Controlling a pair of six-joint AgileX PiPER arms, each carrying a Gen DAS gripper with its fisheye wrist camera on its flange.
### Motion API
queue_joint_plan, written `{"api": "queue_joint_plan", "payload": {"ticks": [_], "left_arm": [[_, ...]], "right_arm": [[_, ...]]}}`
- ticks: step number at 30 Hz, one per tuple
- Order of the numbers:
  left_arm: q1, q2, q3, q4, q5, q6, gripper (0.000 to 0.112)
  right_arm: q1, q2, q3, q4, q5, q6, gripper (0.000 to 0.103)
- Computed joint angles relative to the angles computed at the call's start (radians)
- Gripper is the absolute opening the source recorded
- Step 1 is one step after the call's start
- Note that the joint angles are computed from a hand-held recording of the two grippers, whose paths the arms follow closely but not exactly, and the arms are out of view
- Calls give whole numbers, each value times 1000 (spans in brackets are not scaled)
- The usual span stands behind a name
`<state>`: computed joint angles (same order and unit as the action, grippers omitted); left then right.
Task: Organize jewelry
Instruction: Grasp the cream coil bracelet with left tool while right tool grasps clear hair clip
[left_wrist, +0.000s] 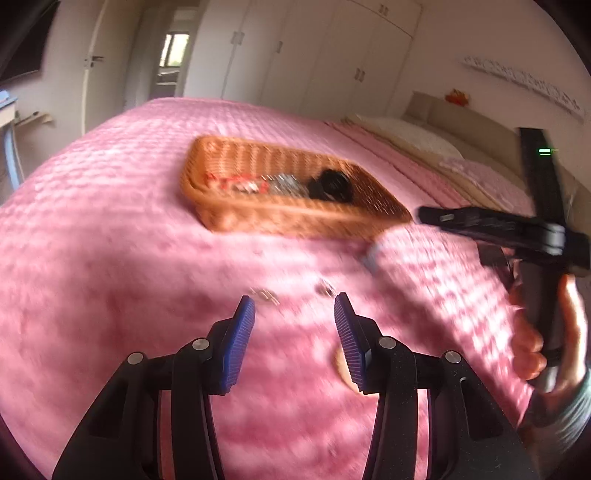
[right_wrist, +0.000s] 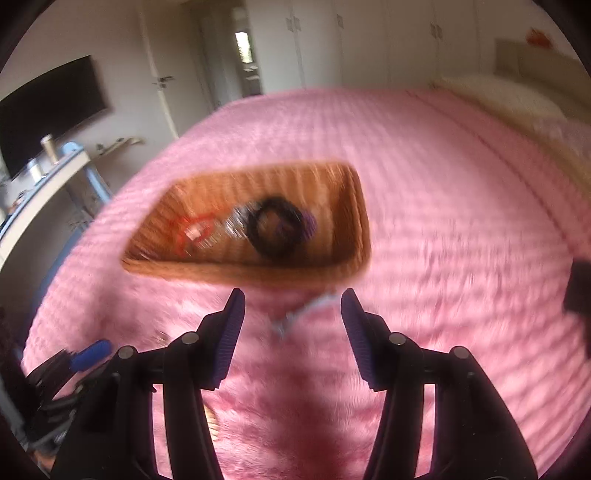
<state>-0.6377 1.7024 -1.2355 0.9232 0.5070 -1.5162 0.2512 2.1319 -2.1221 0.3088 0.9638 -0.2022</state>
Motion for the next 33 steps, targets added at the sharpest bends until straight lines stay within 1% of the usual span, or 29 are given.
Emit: {"api": "queue_joint_plan", "payload": {"ticks": [2,3,5,7,10,11,12,14,15,16,17,18,19,22,23,24,26,28,31,33], "left_arm": [[-29,27,-14,9,21,7,44],[-45,33,-10,33,39,-5,44],[-60,57,-25,37,64,6,44],[-56,54,-15,42,51,-3,44],[-32,34,23,50,-1,-40,44],[-24,31,34,52,-18,-52,44],[-18,27,39,49,-29,-52,44],[-9,25,46,40,-56,-44,44],[-9,25,44,25,-65,-26,44],[0,28,40,-23,-92,32,45],[11,32,35,-97,-122,117,45],[12,37,28,-135,-129,161,45],[10,43,18,-161,-126,196,45],[4,67,-20,-232,-100,292,45],[2,77,-37,-266,-87,333,45],[1,86,-48,-288,-77,360,45],[-1,98,-64,-312,-58,388,45],[4,94,-54,-322,-67,392,45],[10,89,-42,-327,-85,387,45],[1,96,-57,-318,-59,386,45]], "right_arm": [[4,37,-7,-11,8,57,51],[1,61,-23,14,15,78,51],[11,91,-43,19,2,120,51],[32,133,-97,-24,2,189,51],[58,236,-271,-59,86,268,51],[68,265,-320,-84,112,286,49],[81,277,-337,-121,120,303,46],[98,275,-336,-175,121,304,34],[99,270,-329,-183,121,290,31],[97,261,-314,-185,122,263,25],[87,253,-297,-169,122,225,23],[75,223,-240,-147,104,174,22],[63,195,-180,-124,79,131,19],[30,123,-51,-52,53,-15,19],[25,95,-2,-41,37,-61,19],[23,54,71,-44,2,-112,19],[23,-6,181,-51,-52,-180,19],[20,-51,257,-51,-89,-213,19],[-2,-90,311,-21,-99,-243,19],[-27,-104,329,31,-88,-245,21]]}}
